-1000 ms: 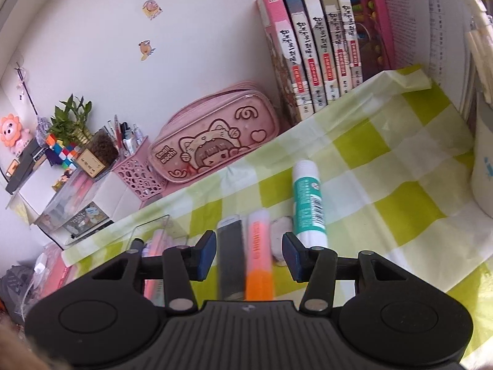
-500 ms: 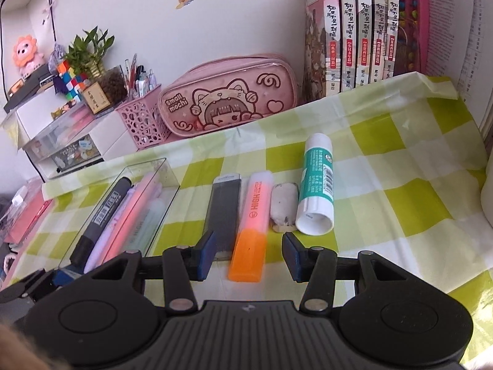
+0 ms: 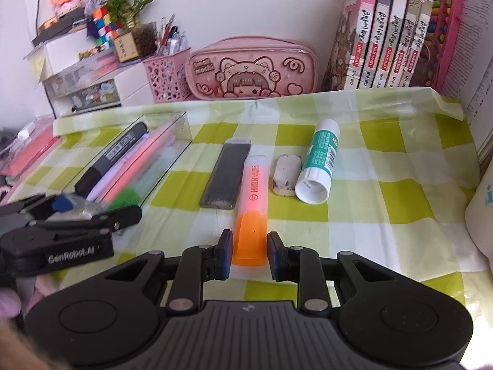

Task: Organize stationery
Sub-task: 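Grasp the orange highlighter with the right gripper and lift it, then lower the orange highlighter into the clear box and open the right gripper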

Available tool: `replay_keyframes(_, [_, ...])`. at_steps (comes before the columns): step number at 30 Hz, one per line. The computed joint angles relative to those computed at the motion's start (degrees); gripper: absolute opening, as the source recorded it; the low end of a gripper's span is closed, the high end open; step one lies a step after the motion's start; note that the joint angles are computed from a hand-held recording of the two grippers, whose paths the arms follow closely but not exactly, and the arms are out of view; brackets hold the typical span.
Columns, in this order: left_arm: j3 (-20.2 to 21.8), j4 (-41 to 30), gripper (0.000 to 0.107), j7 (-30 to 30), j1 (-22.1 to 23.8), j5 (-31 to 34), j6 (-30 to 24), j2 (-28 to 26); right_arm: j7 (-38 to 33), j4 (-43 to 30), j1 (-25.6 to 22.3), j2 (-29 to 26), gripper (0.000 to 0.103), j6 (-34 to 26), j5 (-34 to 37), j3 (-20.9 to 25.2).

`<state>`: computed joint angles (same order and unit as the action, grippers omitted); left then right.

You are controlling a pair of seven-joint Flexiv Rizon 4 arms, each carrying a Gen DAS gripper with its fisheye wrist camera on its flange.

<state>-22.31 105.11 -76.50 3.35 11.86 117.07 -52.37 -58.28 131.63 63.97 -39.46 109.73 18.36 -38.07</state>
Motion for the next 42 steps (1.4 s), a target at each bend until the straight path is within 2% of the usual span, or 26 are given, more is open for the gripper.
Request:
replay_keyframes(2, [0.01,-0.01,0.075,-0.03,-0.01,0.02,-0.01,0.00,-0.26,1.03,0.83,0.88,0.048,-0.01,0.04,-0.36])
replay_keyframes(5, [0.00,-0.03,0.075,-0.07,0.01,0.06,-0.02,0.00,-0.33,0.78,-1.23,1.37,0.048,2.11,0.78,1.62])
replay_keyframes(11, [0.05,-0.04,0.075,-0.07,-0.03,0.08,-0.04,0.00,0.46,-2.53,-3.45,0.06,0.049,-0.84,0.02,1.89])
replay_keyframes(18, [0.06,-0.05,0.075,-0.07,-0.04,0.08,-0.04,0.01,5.20,-4.31,2.82,-7.26,0.046,-2.94,0.24,-6.20])
replay_keyframes(20, [0.05,-0.05,0.075,-0.10,-0.05,0.06,-0.04,0.01,6.57,-4.23,2.51,-6.98,0.046,-2.70,-0.06,-5.97])
replay_keyframes(28, [0.11,-0.05,0.075,-0.07,-0.10,0.05,-0.06,0.03,8.71,-4.09,-6.90,-1.00,0.045,3.56,1.66,4.24])
replay_keyframes(35, [0.17,-0.08,0.075,-0.04,-0.20,-0.01,-0.05,0.01,6.73,-6.33,-17.88,2.59,0.045,7.23,1.90,17.04])
replay_keyframes(42, [0.13,-0.08,0.075,-0.06,-0.18,-0.02,-0.04,-0.01,7.62,-11.05,-30.42,3.29,0.045,8.71,-2.38,30.41])
